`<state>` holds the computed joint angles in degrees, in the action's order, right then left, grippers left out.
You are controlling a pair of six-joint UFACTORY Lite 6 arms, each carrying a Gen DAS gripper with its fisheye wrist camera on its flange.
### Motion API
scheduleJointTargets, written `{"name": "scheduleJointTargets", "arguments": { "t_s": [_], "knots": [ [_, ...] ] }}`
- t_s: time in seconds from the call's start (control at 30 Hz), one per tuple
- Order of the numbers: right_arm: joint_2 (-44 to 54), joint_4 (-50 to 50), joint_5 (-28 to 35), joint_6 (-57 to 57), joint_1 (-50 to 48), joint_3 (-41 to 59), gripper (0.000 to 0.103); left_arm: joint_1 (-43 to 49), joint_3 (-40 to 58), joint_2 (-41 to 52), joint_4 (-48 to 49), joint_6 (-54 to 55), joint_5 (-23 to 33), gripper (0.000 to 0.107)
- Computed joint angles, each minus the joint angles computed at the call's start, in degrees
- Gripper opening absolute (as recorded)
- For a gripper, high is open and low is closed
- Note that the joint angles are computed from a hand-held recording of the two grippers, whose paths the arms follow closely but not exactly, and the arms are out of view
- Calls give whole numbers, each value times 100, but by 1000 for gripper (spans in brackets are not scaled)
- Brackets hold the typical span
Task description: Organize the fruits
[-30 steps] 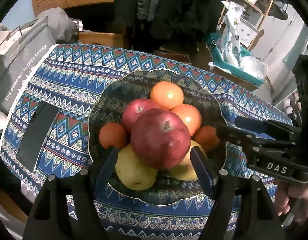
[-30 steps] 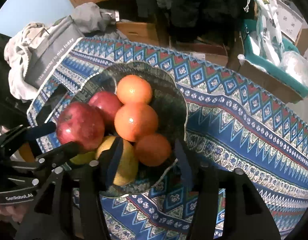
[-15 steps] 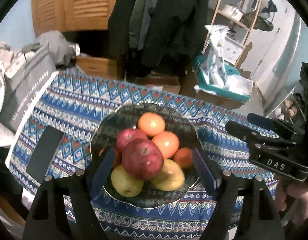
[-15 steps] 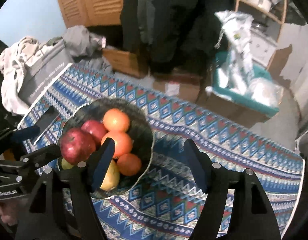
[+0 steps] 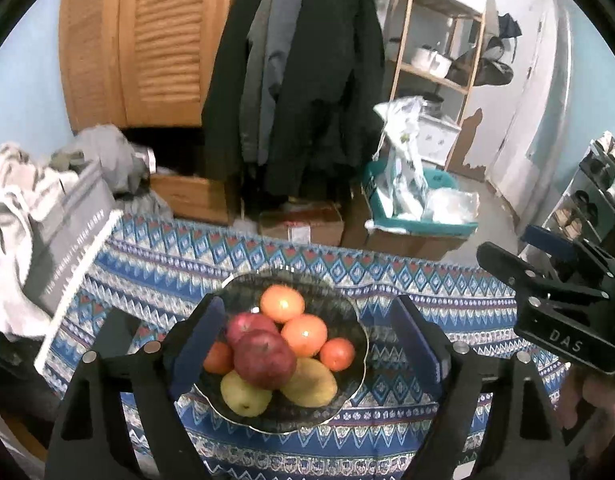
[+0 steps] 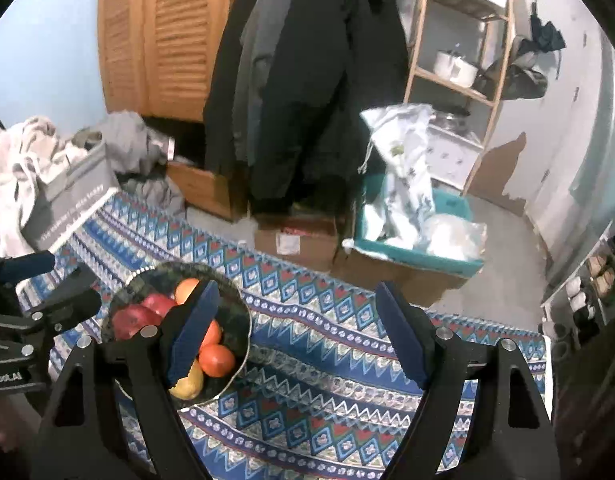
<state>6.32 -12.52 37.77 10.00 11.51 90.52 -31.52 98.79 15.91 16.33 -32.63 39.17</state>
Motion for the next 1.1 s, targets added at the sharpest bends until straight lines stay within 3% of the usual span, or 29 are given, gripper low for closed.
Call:
{"name": "scheduleJointTargets", "arguments": {
  "t_s": [0.23, 0.37, 0.47, 0.93, 1.1],
  "knots": [
    [-695, 93, 94, 28, -267, -183, 81, -445, 691, 30, 662, -278, 445, 95],
    [-1058, 418, 176, -343, -548, -223, 81, -688, 1138, 122, 868, -350, 685, 95],
    [-1254, 713, 280, -721, -860, -161, 81, -833, 1379, 142, 924, -403, 701, 102],
    [-2119, 1992, 269, -2153, -2221, -316, 81, -1453, 2656, 785, 1397, -718, 1191, 102],
    [-2247, 1767, 76, -2192, -2297, -518, 81, -1622, 3199, 1114, 1516, -757, 1429, 102]
  ]
}}
